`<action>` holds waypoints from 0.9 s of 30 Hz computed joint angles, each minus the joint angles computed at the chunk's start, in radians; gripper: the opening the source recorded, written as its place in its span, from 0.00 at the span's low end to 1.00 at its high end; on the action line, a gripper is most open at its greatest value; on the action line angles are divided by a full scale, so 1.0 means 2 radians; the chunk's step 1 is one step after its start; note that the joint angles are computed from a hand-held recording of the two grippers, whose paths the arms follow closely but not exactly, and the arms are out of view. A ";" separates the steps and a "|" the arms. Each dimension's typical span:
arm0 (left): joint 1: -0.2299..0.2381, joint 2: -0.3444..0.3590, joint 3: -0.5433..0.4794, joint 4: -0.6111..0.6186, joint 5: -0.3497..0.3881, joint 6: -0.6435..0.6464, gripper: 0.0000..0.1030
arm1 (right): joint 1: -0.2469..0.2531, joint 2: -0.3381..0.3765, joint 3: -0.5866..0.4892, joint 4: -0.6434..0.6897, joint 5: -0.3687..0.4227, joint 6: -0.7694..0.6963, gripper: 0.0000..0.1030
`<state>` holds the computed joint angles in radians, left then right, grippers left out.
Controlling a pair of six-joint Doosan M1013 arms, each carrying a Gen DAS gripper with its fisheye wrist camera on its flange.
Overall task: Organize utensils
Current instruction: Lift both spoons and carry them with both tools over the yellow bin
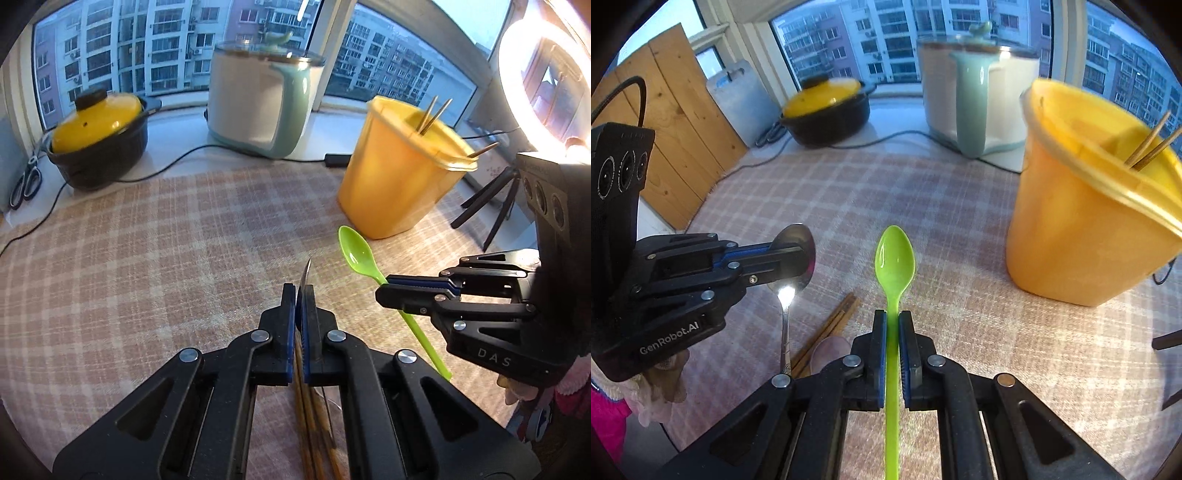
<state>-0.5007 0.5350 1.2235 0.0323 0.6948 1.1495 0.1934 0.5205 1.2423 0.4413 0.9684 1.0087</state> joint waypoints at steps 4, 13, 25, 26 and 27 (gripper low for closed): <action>-0.005 -0.012 0.006 0.014 -0.011 -0.005 0.00 | -0.004 -0.014 0.012 0.012 -0.017 -0.012 0.03; -0.013 -0.028 0.008 0.030 -0.034 -0.010 0.00 | -0.015 -0.046 0.038 0.030 -0.058 -0.032 0.03; -0.016 -0.019 -0.031 0.032 -0.057 -0.002 0.00 | -0.042 -0.067 0.038 0.078 -0.095 -0.056 0.03; -0.016 -0.017 -0.036 0.032 -0.058 -0.001 0.00 | -0.044 -0.067 0.036 0.079 -0.098 -0.056 0.03; -0.016 -0.015 -0.042 0.033 -0.058 0.000 0.00 | -0.046 -0.067 0.033 0.080 -0.100 -0.056 0.03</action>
